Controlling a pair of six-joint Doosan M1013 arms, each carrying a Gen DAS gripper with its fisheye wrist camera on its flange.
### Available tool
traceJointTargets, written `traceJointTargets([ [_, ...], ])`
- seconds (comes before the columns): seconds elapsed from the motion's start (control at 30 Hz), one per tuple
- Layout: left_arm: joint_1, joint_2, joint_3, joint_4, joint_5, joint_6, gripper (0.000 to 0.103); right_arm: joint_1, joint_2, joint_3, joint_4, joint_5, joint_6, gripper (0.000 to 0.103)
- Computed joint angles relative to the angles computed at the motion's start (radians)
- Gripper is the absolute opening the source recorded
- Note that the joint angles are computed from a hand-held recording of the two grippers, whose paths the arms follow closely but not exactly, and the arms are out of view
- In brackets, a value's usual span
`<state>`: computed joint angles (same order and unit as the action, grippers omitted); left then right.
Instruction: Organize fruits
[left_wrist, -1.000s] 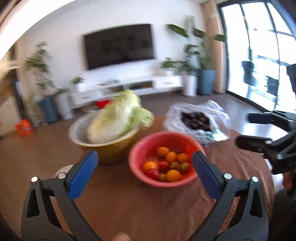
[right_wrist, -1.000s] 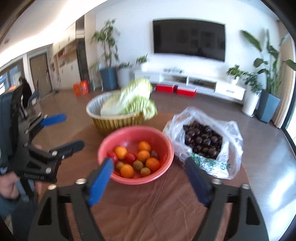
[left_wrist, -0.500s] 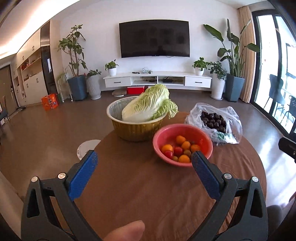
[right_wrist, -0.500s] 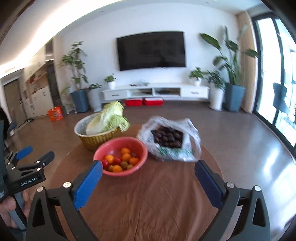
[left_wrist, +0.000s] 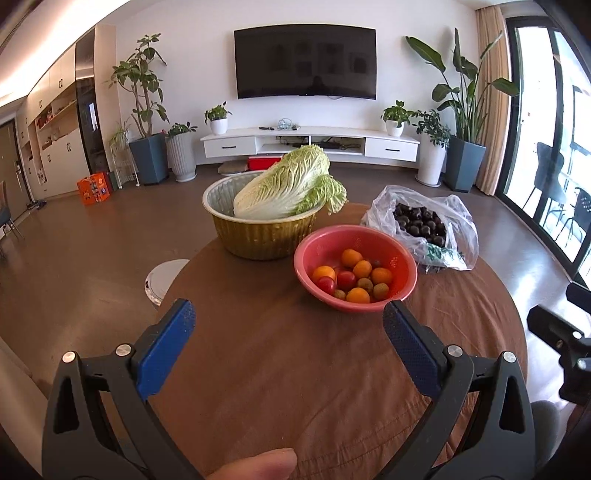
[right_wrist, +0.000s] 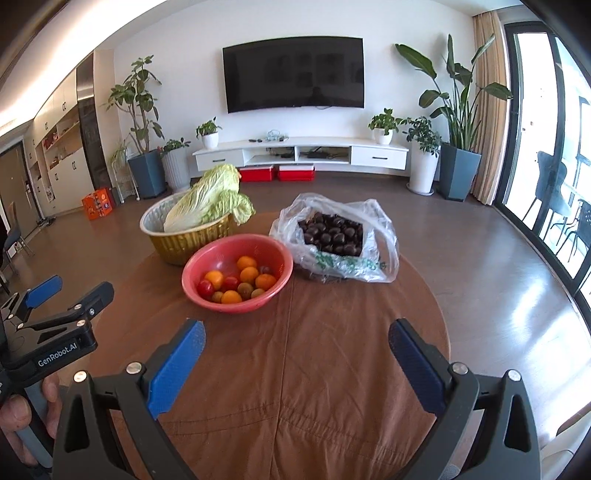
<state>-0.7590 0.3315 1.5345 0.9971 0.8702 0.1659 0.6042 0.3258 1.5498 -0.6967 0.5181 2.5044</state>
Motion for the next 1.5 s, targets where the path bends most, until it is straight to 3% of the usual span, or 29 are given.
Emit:
traceJointTargets([
  [0.47, 0.015, 0.016, -0.002, -0.044, -0.014, 0.023, 0.103, 0.007, 0.023, -0.020, 0.050, 0.043, -0.048, 0.102],
  [1.5, 0.020, 0.025, 0.000, -0.071, -0.038, 0.046, 0.103, 0.007, 0.025, -0.021, 0.048, 0.055, -0.049, 0.102],
])
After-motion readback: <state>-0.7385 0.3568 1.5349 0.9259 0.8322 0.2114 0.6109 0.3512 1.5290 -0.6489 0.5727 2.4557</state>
